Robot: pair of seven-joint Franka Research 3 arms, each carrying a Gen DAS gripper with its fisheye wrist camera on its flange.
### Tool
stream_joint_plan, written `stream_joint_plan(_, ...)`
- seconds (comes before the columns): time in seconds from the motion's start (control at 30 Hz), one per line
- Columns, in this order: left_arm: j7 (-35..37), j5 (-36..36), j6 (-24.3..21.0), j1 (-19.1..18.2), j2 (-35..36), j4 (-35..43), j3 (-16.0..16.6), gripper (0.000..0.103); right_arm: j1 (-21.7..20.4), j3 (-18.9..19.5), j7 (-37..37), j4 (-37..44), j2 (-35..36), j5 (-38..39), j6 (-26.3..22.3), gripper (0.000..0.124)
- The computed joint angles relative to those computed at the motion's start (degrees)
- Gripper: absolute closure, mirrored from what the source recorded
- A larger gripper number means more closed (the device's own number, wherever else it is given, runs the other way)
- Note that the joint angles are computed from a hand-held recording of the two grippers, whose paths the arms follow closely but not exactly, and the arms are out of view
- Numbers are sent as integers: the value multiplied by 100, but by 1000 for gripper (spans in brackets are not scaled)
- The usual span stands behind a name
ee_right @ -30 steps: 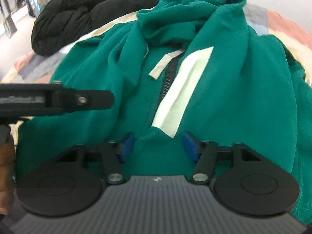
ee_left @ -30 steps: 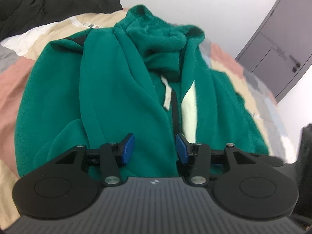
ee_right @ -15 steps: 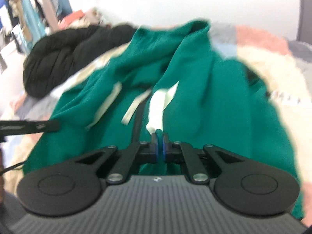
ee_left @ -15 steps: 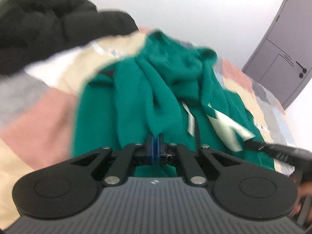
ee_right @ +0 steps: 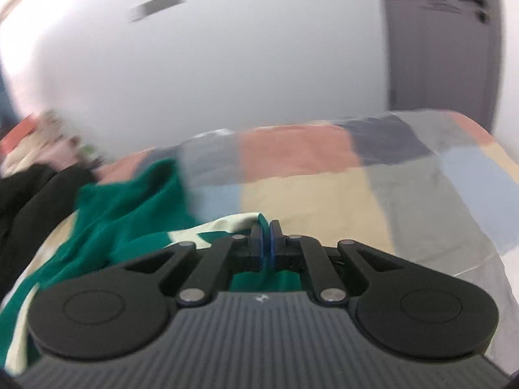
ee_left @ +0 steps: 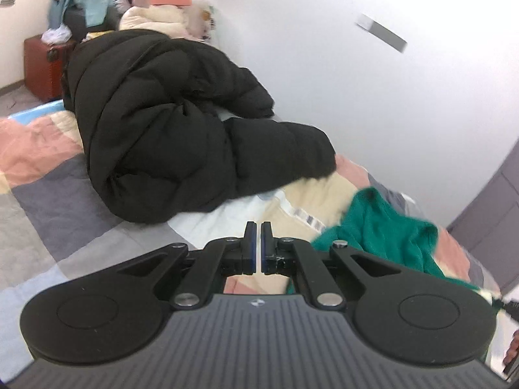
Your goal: Fold large clothes
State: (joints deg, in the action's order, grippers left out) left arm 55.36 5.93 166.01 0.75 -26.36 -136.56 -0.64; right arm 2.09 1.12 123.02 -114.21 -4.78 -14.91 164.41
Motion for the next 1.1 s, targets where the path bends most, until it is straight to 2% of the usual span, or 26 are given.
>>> stream_joint_plan(0.1,152,-343,456,-337,377,-47,235,100,-164,-40,1076,211,373,-973,-105,117)
stream_joint_plan(0.17,213,-511,726,-525,620,-106,240,100,-116,-179,1599,367,589,-1587,-217,117)
stream_joint_plan(0.23,108,-477,882,-512,840,-127,20,100,-32,-361,1838,518,841,-1921,-277,117)
stream_joint_plan(0.27,68,-400,1063,-480,1009,-136,-90,99,13,-445,1861,551,923,-1913,-312,117)
stream_joint_plan(0.37,-149,62,1190,-282,1382,87,-525,99,128,-601,1712,575,1117,-1686,-388,117)
stream_joint_plan(0.4,-105,68,1344,-389,1453,113,-502,95,197,-641,1688,651,1201,-1712,-440,117)
stream_joint_plan(0.43,104,-75,1503,-696,1544,135,-304,91,261,-696,1691,677,1248,-1780,-452,117)
stream_joint_plan(0.47,400,-294,1569,-995,1619,175,-115,83,323,-734,1675,730,1299,-1830,-471,117)
stream_joint_plan(0.5,405,-243,1539,-1093,1634,195,-65,71,373,-769,1635,743,1320,-1875,-461,117)
stream_joint_plan(0.53,435,-204,1539,-1046,1672,207,-163,66,405,-790,1571,782,1350,-1867,-445,116)
stream_joint_plan(0.6,613,-235,1615,-1170,1781,204,-136,57,446,-835,1514,744,1324,-1827,-356,115)
stream_joint_plan(0.67,713,-267,1462,-1213,1830,219,-180,51,453,-831,1417,601,1177,-1691,-300,113)
stream_joint_plan(0.73,764,-201,1325,-1132,1821,203,-309,47,379,-766,1159,372,989,-1362,-88,93)
stream_joint_plan(0.77,648,11,1305,-957,1821,203,-481,44,341,-733,1049,197,858,-1209,98,70)
stream_joint_plan(0.8,419,342,1309,-710,1818,211,-713,42,301,-697,918,3,715,-1069,319,57)
stream_joint_plan(0.87,142,802,1347,-468,1795,209,-957,42,236,-582,492,-247,477,-731,477,55)
stream_joint_plan(0.9,108,935,1381,-455,1756,184,-992,41,220,-515,141,-349,360,-435,500,55)
stream_joint_plan(0.97,-232,1423,1405,-173,1655,130,-1276,40,249,-411,-670,-573,149,288,721,55)
stream_joint_plan(1.03,-617,1972,1343,157,1534,74,-1584,39,404,-372,-1651,-755,-36,1078,890,55)
stream_joint_plan(1.1,-891,2384,1136,296,1469,77,-1734,39,746,-467,-2858,-860,-193,2039,782,55)
